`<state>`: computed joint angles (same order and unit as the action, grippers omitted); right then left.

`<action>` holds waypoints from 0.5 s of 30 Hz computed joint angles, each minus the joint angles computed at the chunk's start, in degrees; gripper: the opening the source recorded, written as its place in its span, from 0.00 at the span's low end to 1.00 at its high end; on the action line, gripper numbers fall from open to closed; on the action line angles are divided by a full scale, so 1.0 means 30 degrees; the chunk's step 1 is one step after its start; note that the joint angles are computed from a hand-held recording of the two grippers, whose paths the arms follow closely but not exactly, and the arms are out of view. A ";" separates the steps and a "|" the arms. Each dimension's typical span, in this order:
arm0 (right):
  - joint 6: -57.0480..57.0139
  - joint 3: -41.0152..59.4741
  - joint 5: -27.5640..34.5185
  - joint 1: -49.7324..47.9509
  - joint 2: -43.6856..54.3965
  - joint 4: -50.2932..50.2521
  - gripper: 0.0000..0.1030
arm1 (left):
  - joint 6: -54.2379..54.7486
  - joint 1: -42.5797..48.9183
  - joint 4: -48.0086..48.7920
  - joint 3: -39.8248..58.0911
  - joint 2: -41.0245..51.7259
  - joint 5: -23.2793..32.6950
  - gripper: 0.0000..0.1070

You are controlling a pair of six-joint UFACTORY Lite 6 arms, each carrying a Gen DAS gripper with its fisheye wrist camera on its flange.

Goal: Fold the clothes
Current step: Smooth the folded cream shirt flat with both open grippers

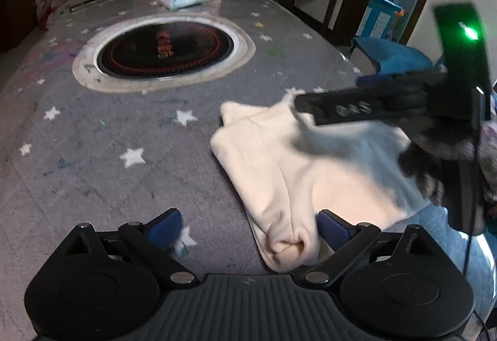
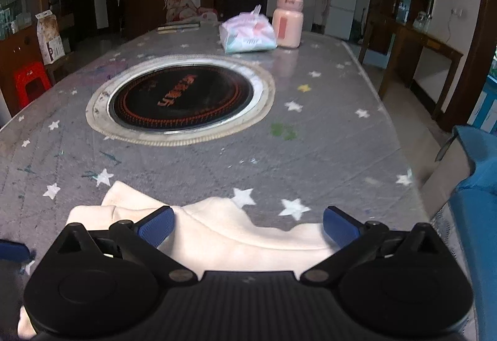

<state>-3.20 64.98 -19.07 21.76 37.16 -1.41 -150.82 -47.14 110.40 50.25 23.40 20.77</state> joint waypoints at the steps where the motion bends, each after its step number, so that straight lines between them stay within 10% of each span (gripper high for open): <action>1: 0.0268 -0.0472 -0.0100 -0.0182 -0.0459 -0.0358 1.00 | 0.0172 0.0034 -0.0165 -0.0112 -0.0250 0.0119 0.90; 15: 0.1121 -0.7187 -0.2709 -0.0734 -0.4367 -0.2485 1.00 | 0.2888 0.2412 -0.2854 0.2991 0.1804 0.0268 0.72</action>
<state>0.16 43.42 -27.20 19.56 24.06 -8.86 -142.16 -39.90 101.83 59.22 28.81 21.57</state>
